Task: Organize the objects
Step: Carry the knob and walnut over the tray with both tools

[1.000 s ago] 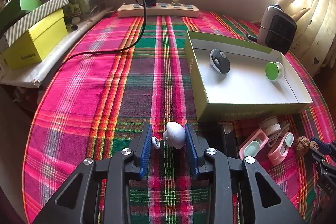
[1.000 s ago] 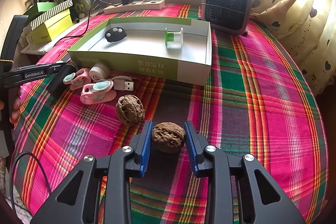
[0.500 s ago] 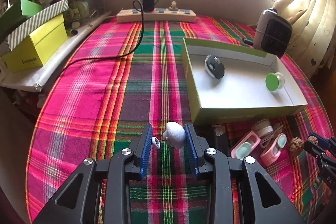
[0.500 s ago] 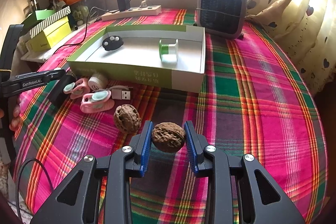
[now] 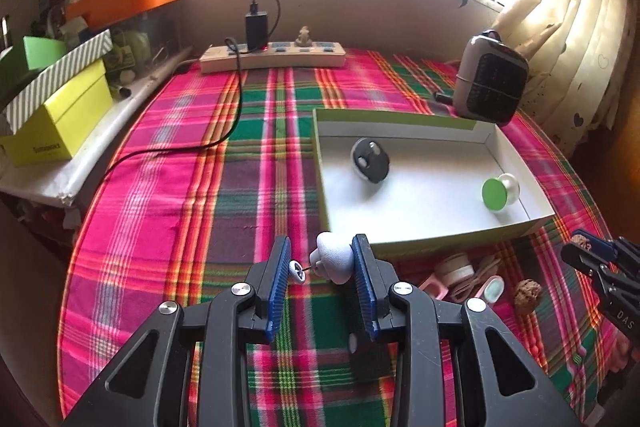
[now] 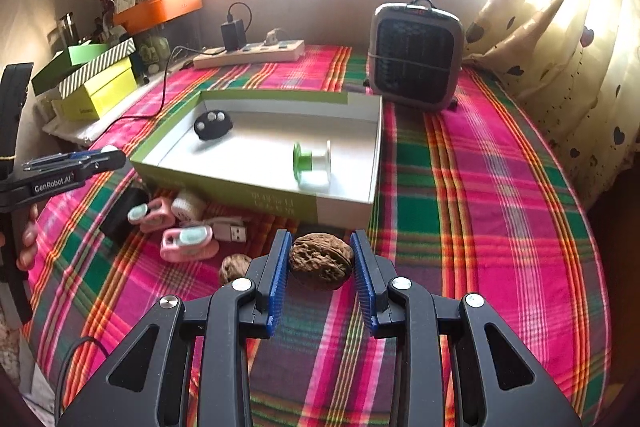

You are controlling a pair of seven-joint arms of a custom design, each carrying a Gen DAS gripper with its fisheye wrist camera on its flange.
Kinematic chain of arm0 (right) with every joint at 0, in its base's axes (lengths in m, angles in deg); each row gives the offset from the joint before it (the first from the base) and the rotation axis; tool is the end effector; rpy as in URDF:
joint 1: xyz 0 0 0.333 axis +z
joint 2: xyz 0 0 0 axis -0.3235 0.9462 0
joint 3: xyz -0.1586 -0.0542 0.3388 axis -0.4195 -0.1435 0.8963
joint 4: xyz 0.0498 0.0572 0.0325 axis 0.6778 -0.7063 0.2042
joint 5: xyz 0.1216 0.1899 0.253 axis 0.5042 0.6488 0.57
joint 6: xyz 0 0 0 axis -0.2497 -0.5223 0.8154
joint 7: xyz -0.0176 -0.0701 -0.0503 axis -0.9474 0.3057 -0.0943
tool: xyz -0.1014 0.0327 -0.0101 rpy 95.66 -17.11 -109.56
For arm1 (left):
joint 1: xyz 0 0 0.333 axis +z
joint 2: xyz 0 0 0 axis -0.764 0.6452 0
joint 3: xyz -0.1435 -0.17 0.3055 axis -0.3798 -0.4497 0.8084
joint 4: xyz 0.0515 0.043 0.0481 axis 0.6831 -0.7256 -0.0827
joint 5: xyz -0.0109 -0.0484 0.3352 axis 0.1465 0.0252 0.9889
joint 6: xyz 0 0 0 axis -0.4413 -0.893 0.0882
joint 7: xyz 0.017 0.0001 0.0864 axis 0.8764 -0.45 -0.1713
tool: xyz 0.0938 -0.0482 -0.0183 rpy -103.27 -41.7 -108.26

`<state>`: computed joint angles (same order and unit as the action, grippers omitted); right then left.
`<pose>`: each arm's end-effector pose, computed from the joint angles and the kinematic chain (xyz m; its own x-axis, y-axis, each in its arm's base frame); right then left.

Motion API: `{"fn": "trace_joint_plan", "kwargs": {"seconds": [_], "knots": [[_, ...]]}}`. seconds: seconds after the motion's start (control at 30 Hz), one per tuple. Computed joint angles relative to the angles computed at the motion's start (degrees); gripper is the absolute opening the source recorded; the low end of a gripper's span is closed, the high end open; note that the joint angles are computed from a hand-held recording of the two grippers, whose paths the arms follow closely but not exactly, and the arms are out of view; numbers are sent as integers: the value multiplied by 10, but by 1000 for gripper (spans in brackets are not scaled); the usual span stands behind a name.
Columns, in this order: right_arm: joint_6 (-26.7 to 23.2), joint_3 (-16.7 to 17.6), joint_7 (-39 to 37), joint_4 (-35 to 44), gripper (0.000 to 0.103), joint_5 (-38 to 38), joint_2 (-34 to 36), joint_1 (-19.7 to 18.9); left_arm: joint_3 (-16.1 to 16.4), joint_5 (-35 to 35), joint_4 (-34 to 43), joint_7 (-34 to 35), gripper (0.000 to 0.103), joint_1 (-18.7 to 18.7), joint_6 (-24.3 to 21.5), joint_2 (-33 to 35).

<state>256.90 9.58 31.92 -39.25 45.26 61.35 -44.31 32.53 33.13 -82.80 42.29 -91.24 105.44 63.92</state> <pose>0.6293 0.0955 0.3750 0.4971 -0.8667 -0.0418 -0.6317 -0.3285 -0.7022 0.5718 -0.1390 0.3675 0.1566 -0.9851 0.0704 -0.7206 -0.1627 -0.6739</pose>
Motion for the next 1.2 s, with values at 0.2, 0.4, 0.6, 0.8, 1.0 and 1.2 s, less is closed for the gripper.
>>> {"fn": "trace_joint_plan", "kwargs": {"seconds": [0.2, 0.4, 0.6, 0.8, 1.0, 1.2], "knots": [[-17, 33, -19, 27, 32, 16, 16, -14, 3, 19, 21, -2, 29, 2, -12, 9], [-36, 29, -39, 67, 32, 39, 29, 5, -17, 52, 43, -17, 29, 27, -24, 14], [-65, 12, -74, 119, 32, 75, 44, 41, -22, 85, 63, -34, 29, 39, -35, 22], [-97, -20, -105, 184, 32, 115, 65, 89, -31, 119, 86, -57, 29, 58, -51, 33], [-139, -59, -128, 254, 32, 156, 91, 139, -39, 155, 109, -86, 29, 77, -73, 47], [-164, -93, -152, 301, 32, 193, 108, 178, -42, 186, 126, -111, 29, 90, -81, 57]]}}
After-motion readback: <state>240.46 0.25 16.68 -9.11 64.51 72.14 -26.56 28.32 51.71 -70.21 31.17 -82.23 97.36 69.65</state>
